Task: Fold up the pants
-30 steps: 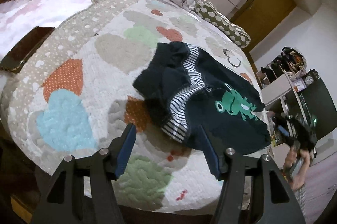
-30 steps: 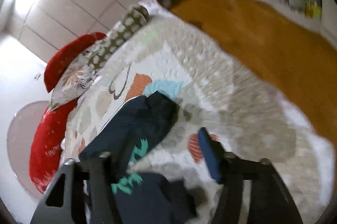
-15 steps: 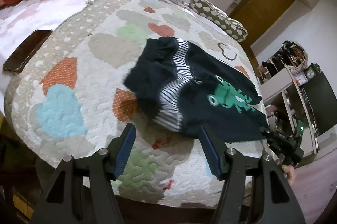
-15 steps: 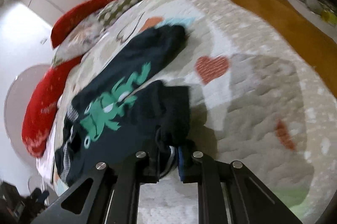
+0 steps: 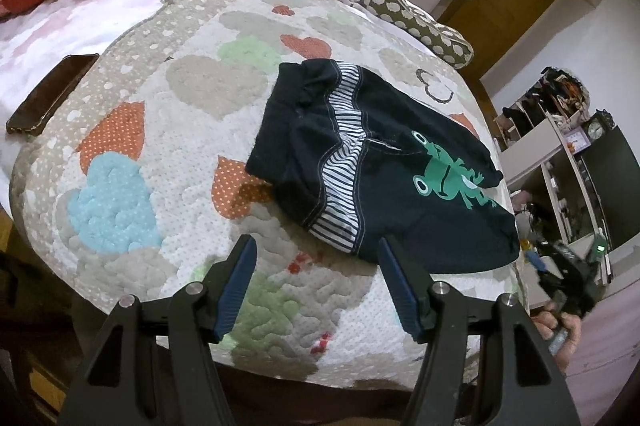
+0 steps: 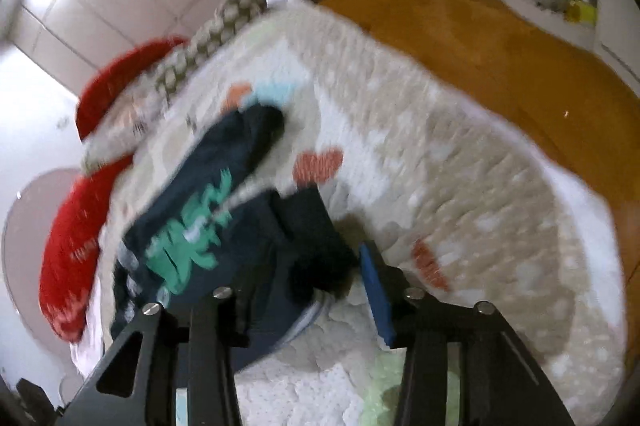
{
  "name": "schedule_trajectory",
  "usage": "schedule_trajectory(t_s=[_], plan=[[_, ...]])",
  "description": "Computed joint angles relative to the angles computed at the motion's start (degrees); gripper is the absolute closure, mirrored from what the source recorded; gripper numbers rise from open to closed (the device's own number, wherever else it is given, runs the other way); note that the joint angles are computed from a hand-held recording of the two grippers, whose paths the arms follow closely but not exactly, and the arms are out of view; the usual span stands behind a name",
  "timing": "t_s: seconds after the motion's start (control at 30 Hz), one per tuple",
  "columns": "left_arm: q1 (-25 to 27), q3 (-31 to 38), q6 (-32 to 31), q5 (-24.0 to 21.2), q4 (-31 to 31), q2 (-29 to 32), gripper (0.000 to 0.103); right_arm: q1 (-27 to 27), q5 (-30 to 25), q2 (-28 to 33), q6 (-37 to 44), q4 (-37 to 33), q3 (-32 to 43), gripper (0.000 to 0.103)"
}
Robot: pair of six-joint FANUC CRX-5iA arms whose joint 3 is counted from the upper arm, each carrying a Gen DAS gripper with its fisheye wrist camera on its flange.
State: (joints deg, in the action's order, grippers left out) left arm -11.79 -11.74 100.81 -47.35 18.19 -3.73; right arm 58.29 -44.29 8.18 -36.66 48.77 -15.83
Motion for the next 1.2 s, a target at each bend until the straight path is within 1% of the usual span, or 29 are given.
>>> schedule_trajectory(t_s=[0.1, 0.2, 0.23, 0.27, 0.3, 0.33, 0.4, 0.47, 0.53, 0.6, 0.67, 0.73, 0.77, 0.8, 0.83, 0.87, 0.93, 0.97, 1.0, 1.07, 1.13, 1.2], plan=[[-0.2, 0.6, -0.2, -0.4, -0.7, 0.3, 0.039, 0.8, -0.8, -1.5, -2.7, 6.7, -1.3, 0.055], [-1.6, 3.2, 0.8, -1.4, -3.5, 1.9, 0.039, 1.3, -1.5, 0.2, -0.8, 12.1, 0.5, 0.053], [-2.3, 4.6, 1.4, -1.6, -5.0, 2.8, 0.038, 1.2, -1.2, 1.5, 0.4, 13.6, 1.7, 0.05], [-2.9, 6.4, 2.0, -1.6, -6.8, 4.1, 0.034, 0.7, 0.6, 2.5, 1.6, 14.3, 2.7, 0.045], [-3.6, 8.5, 2.8, -1.7, -9.0, 5.7, 0.032, 0.2, 3.4, 3.6, 4.3, 12.6, 4.2, 0.044], [-4.1, 10.3, 3.2, -1.6, -10.4, 7.4, 0.032, -0.4, 6.8, 5.3, 9.2, 7.9, 6.7, 0.044], [-4.7, 13.1, 3.0, -1.3, -11.7, 10.5, 0.032, -0.7, 9.0, 8.8, 19.9, -3.6, 12.5, 0.044], [-4.8, 16.6, 2.7, -2.5, -12.1, 14.6, 0.032, -0.9, 7.2, 12.7, 27.8, -11.3, 18.2, 0.044], [-4.5, 18.9, 2.5, -4.0, -10.9, 17.9, 0.032, -1.5, 5.1, 15.4, 31.7, -16.1, 21.9, 0.045], [-4.5, 20.7, 3.4, -5.2, -11.1, 20.6, 0.032, -1.9, 3.7, 16.4, 32.0, -16.9, 22.7, 0.045], [-4.4, 21.8, 4.0, -6.5, -11.4, 22.5, 0.032, -2.1, 3.1, 16.3, 31.1, -15.7, 21.9, 0.045], [-4.9, 23.1, 3.9, -7.8, -12.7, 23.0, 0.032, -2.3, 1.6, 16.5, 32.6, -16.6, 22.4, 0.045], [-5.2, 24.0, 2.9, -9.0, -12.9, 23.1, 0.032, -2.5, 2.1, 16.0, 33.4, -17.2, 22.0, 0.045], [-5.0, 24.0, 1.5, -9.5, -11.8, 22.9, 0.032, -2.6, 2.4, 15.6, 34.1, -17.6, 21.7, 0.045], [-4.4, 23.4, -0.7, -9.4, -9.5, 22.3, 0.032, -2.5, 1.4, 15.2, 35.0, -17.9, 21.9, 0.045], [-3.5, 22.1, -3.9, -8.7, -5.7, 21.3, 0.032, -2.4, 0.7, 14.6, 35.5, -17.4, 21.7, 0.045], [-2.3, 21.7, -7.4, -8.3, -2.5, 20.3, 0.032, -2.3, -0.3, 13.6, 35.3, -13.0, 21.0, 0.045], [-2.1, 22.3, -8.1, -8.4, -2.6, 20.3, 0.032, -2.3, -1.0, 13.2, 35.9, -11.6, 21.0, 0.044], [-1.9, 23.7, -8.6, -8.7, -3.3, 20.6, 0.032, -2.5, -1.5, 12.9, 37.4, -10.9, 21.4, 0.044], [-2.1, 29.2, -8.8, -11.1, -6.9, 22.9, 0.032, -3.1, -3.3, 13.2, 41.9, -11.3, 23.7, 0.04], [-2.5, 36.2, -9.5, -14.3, -9.9, 27.1, 0.032, -4.5, -6.6, 15.6, 48.9, -14.2, 29.4, 0.04], [-2.6, 42.7, -12.4, -17.3, -10.2, 31.8, 0.032, -6.1, -9.0, 18.5, 56.2, -17.8, 35.5, 0.039]])
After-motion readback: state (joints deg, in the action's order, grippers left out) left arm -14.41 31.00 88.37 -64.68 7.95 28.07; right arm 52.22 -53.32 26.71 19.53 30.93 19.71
